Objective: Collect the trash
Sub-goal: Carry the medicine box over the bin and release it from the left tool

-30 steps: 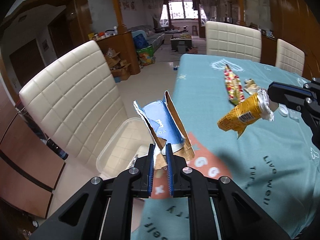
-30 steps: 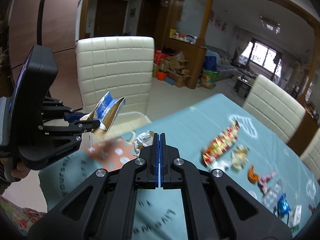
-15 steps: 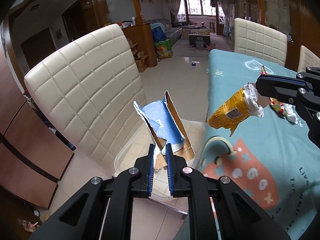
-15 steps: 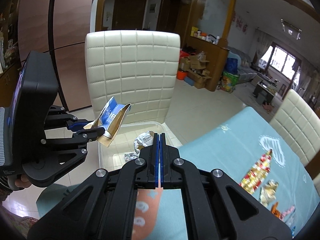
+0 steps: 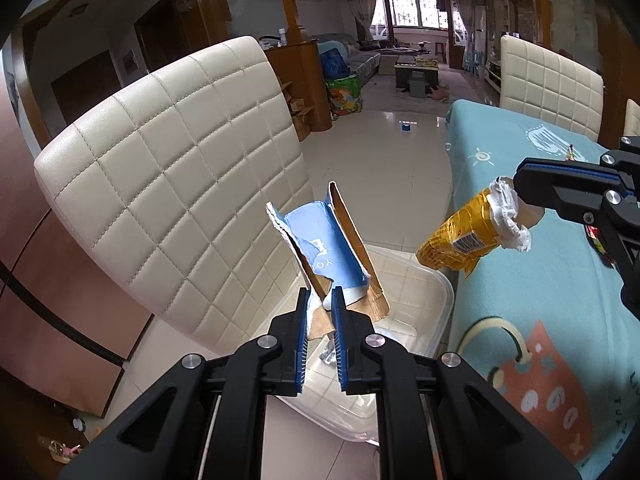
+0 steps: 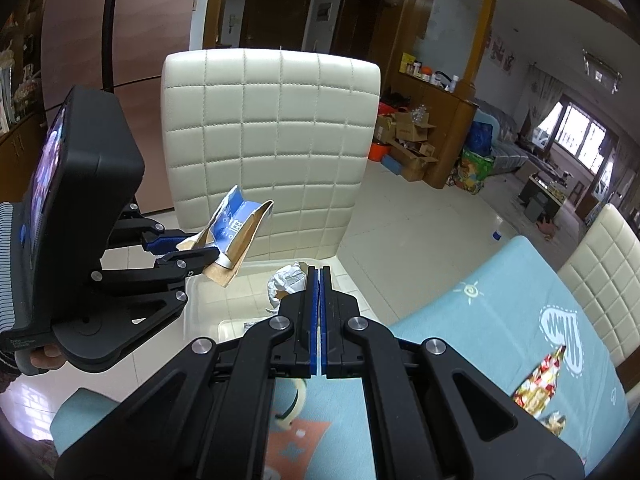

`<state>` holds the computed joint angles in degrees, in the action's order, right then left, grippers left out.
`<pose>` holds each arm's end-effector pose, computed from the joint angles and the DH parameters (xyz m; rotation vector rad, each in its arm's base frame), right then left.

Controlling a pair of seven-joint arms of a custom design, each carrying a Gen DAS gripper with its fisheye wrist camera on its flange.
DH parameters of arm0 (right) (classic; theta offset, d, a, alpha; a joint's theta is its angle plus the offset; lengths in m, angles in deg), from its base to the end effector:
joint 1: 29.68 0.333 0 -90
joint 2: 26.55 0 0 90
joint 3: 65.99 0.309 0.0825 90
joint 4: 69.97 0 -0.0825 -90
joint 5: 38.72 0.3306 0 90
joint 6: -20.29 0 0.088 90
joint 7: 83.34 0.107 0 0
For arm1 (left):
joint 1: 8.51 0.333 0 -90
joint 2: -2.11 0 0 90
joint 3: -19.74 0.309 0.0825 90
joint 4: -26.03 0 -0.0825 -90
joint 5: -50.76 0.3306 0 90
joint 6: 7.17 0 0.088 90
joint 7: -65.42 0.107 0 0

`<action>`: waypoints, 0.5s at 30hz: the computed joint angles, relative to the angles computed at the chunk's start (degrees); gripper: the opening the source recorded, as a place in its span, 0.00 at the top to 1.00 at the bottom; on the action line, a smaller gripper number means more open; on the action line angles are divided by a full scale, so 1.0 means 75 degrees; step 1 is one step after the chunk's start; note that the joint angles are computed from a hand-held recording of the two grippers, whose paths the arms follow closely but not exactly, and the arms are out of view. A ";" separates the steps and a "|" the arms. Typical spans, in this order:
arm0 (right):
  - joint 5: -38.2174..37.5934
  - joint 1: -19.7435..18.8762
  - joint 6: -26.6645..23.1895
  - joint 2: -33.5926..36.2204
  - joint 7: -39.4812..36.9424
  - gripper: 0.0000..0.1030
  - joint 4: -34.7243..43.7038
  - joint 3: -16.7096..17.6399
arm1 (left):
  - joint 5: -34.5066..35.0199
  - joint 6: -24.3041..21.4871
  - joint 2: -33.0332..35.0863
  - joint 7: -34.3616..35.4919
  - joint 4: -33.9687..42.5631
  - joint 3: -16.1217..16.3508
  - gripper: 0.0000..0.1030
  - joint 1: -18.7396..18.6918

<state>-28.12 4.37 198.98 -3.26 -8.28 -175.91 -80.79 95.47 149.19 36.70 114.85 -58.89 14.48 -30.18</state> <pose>0.6038 0.2198 0.4440 -2.0422 1.2373 -0.7645 0.6199 -0.3275 0.4098 -1.4178 2.0226 -0.6596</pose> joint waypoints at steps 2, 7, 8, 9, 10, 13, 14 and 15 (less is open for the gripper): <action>0.0093 -0.0173 -0.0038 0.0128 -0.0061 0.99 0.0190 0.0160 | -0.0035 -0.0044 0.0103 -0.0002 0.0164 0.0017 0.88 0.0004; 0.0226 -0.0358 -0.0187 0.0306 -0.0124 0.99 0.0406 0.0282 | -0.0050 -0.0084 0.0319 -0.0108 0.0450 0.0134 0.86 -0.0022; 0.0202 -0.0325 -0.0223 0.0347 -0.0089 0.99 0.0442 0.0226 | -0.0136 -0.0148 0.0371 -0.0067 0.0508 0.0093 0.77 0.0014; 0.0184 -0.0311 -0.0251 0.0381 -0.0058 0.99 0.0465 0.0190 | -0.0261 -0.0176 0.0405 -0.0007 0.0528 0.0020 0.66 0.0077; 0.0201 -0.0363 -0.0300 0.0408 -0.0057 0.99 0.0490 0.0230 | -0.0315 -0.0173 0.0418 0.0005 0.0531 0.0004 0.35 0.0096; 0.0199 -0.0461 -0.0403 0.0506 -0.0041 0.99 0.0605 0.0315 | 0.0254 0.0359 0.0244 -0.0734 0.0187 0.0457 0.24 -0.0154; 0.0198 -0.0495 -0.0413 0.0520 -0.0049 0.99 0.0610 0.0351 | 0.0442 0.0318 0.0220 -0.0877 0.0170 0.0556 0.24 -0.0245; 0.0190 -0.0506 -0.0417 0.0539 -0.0048 0.99 0.0620 0.0367 | 0.0548 0.0243 0.0206 -0.0992 0.0163 0.0593 0.24 -0.0285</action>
